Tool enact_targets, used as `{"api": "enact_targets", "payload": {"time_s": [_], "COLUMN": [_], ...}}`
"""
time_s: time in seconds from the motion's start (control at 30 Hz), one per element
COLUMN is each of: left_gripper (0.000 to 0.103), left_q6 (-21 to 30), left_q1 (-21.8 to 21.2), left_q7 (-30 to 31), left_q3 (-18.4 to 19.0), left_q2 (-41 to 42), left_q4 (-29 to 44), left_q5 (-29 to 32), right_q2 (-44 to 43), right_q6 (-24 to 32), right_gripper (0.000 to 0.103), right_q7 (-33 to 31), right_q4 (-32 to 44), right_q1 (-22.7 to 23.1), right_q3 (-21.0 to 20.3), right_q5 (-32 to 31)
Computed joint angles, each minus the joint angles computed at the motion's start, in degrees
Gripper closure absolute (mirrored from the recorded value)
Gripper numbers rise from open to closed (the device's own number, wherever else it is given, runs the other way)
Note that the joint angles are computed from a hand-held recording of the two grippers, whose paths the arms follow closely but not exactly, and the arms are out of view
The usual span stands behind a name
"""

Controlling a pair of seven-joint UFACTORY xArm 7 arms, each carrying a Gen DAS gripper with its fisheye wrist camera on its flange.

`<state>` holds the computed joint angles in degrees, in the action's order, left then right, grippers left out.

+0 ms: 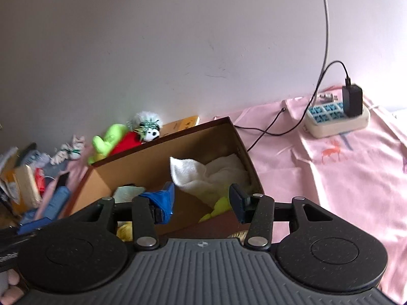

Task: Organize soft objects
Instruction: 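Move both grippers away from the box back toward the remaining items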

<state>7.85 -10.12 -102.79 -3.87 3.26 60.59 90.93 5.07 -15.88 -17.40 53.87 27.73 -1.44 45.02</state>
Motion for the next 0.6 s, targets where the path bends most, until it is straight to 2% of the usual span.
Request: {"api": "enact_targets", "payload": {"time_s": [0.07,0.17,0.27,0.33,0.43,0.53,0.6], "left_gripper": [0.043,0.043,0.043,0.043,0.043,0.043,0.043], "left_q6": [1.66,2.66,4.19,4.94,5.9,7.43,7.91], "left_q1": [-0.39,-0.54,-0.71,-0.68,-0.55,-0.44,-0.48], "left_q7": [2.19,2.39,7.38,9.11,10.8,10.8,11.94], "left_q3": [-0.41,-1.06,-2.15,-2.99,-4.38,-6.15,-6.9], "left_q2": [-1.83,-4.53,-6.69,-8.02,-9.99,-11.86,-12.75], "left_q4": [-1.79,-4.29,-6.75,-8.26,-10.58,-12.7,-13.83], "left_q5": [-2.55,-3.45,-9.15,-11.45,-14.4,-15.28,-17.08], "right_q2": [-2.36,-5.35,-8.64,-10.35,-12.2,-13.97,-15.31], "right_q6": [-1.95,-3.8,-5.39,-6.91,-9.2,-10.98,-11.4], "right_gripper": [0.071,0.071,0.071,0.071,0.071,0.071,0.071], "right_q7": [7.94,14.0,25.94,31.57,34.99,40.32,40.78], "right_q4": [-4.13,-8.6,-13.75,-16.54,-19.9,-22.98,-24.51], "right_q1": [-3.62,-6.46,-7.61,-7.67,-8.47,-8.57,-9.74], "right_q3": [3.01,5.47,4.81,4.17,5.46,5.15,6.89], "right_q5": [-7.02,-11.54,-22.32,-27.69,-30.41,-36.08,-36.18]}}
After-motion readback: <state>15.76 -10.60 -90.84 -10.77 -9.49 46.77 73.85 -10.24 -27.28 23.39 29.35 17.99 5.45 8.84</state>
